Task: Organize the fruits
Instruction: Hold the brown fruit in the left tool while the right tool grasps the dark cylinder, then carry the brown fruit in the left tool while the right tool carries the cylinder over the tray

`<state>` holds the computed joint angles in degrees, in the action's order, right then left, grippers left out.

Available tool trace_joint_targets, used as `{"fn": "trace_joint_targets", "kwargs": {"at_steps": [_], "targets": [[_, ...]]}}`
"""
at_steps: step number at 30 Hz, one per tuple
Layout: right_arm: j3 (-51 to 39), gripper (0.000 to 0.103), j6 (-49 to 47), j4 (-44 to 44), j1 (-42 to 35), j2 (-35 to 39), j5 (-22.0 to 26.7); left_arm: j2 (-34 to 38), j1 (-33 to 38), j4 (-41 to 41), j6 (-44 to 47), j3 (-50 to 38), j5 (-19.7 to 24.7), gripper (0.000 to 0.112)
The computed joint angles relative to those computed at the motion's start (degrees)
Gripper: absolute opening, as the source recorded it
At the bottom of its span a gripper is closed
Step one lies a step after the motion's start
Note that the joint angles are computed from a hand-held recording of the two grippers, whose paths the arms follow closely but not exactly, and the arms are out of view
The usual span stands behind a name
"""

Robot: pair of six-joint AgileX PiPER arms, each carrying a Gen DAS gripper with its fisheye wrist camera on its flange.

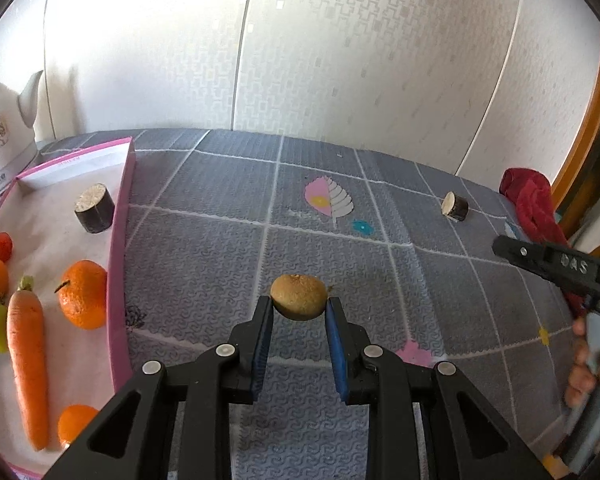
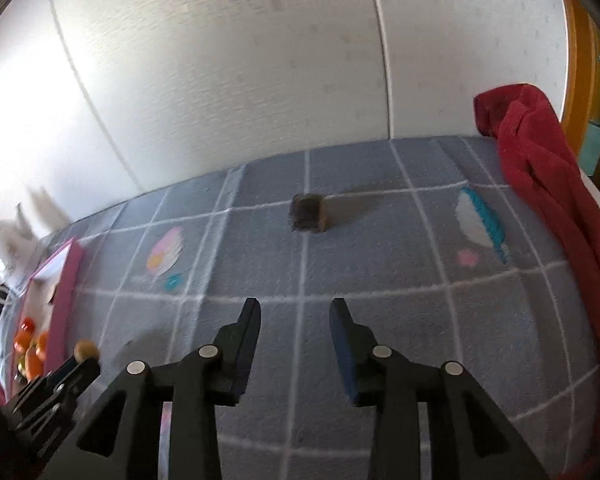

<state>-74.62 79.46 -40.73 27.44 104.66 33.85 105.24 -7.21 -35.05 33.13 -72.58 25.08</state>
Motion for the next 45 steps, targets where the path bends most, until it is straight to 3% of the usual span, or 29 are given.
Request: {"fn": "trace_joint_targets", "kwargs": {"at_steps": [5, 8, 13, 14, 15, 16, 35, 45], "targets": [[-7.5, 0.041, -1.3, 2.4, -3.2, 5.2, -0.3, 0.6, -0.3, -0.6, 0.3, -0.8, 0.0, 0.027], [-16.2, 0.043, -3.2, 3.4, -3.9, 11.0, 4.9, 0.5, -0.2, -1.3, 1.1, -1.1, -0.1, 0.027], [-23.8, 0.042, -7.5, 6.6, -5.8, 17.0, 7.5, 1.0, -0.1, -1.2, 0.8, -1.8, 0.2, 0.027], [-24.7, 0.040, -7.8, 6.7, -6.1, 17.9, 8.0, 1.1, -0.2, -0.6, 0.4, -1.8, 0.0, 0.027], [-25.3, 0.026, -8.3, 7.0, -6.4, 18.6, 8.2, 1.2, -0.3, -0.1, 0.0, -2.0, -0.1, 0.027], [-25.9, 0.026, -9.0, 7.3, -6.5, 19.2, 8.7, 1.3, -0.5, 0.3, -0.3, -2.0, -0.3, 0.027], [-18.9, 0.025, -10.8, 6.8, 6.0, 10.7, 9.1, -8.7, 0.3, -0.3, 1.2, 4.5, -2.7, 0.027], [-27.7, 0.025, -15.3, 8.8, 11.0, 14.4, 9.8, -12.7, 7.5, -2.7, 4.1, 5.2, -1.0, 0.027]]}}
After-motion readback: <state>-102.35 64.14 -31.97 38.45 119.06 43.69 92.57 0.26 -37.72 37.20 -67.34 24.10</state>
